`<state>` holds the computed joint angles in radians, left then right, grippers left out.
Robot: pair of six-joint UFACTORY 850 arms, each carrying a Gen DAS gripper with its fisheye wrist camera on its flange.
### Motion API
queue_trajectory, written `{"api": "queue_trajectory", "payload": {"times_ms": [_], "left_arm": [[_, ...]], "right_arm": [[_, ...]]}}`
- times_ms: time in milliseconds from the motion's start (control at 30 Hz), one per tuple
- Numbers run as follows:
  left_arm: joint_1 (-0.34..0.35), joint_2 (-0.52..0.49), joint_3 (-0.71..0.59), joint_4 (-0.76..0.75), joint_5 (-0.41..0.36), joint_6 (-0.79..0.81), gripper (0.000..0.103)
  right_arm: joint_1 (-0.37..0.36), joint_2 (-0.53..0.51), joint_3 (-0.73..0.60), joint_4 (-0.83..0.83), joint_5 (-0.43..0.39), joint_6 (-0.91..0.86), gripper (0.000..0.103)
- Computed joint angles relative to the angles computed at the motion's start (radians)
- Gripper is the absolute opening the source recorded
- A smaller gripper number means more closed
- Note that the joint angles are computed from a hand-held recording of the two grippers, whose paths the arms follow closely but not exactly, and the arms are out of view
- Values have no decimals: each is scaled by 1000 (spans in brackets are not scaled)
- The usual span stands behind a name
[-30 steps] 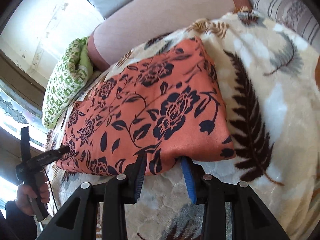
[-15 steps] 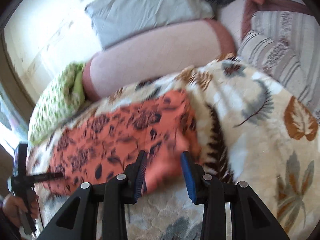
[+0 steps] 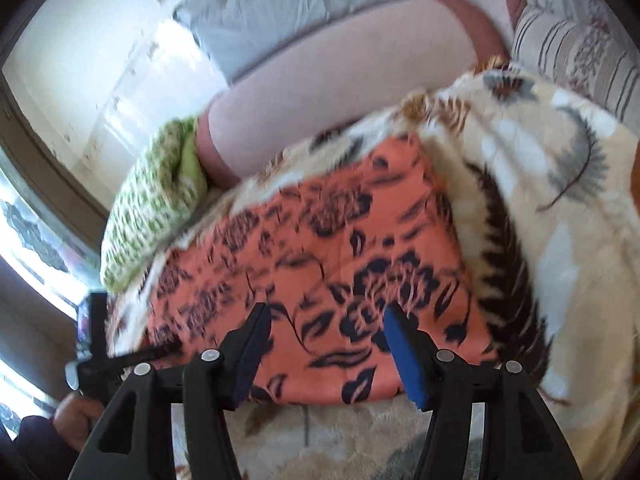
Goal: Fold small clothes
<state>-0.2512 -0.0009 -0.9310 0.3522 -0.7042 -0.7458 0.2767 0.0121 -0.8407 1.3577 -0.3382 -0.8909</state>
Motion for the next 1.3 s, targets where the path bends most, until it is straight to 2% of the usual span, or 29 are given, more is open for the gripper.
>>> {"api": "queue_trajectory", "payload": {"times_ms": [133,233,367,433,600,700,867,1067,1167,1300], "left_arm": [[9,-3,-16,-29,-26,26,92],[4,3,-14,-18,-42,35,92],[4,-5,-3,-2,-31,19,97],[0,-10,-7,4,-42,2,101],[19,-18,-16,-22,-41,25,103],[18,-16,-12,-4,-38,7,103],[-9,-1,-20,32,-42,-71,103],[-37,7,-70,70,-4,-91,103],[-40,-34,-100,96,0,-105,103],[-23,-137,-126,79,-33,-87,103]], "right_arm": [[-13,-50,-20,-117,-75,124,62],[-6,-105,-52,-293,-130,299,63],[12,-102,-64,-419,-131,356,62],[7,-98,-58,-427,-149,333,62],[-58,-60,-26,-371,-248,232,62],[-78,-1,8,-299,-210,132,62],[-124,83,62,-45,-203,-110,62],[-148,133,94,91,-205,-231,62],[-145,145,97,106,-200,-241,62],[-130,148,102,134,-199,-268,62]]}}
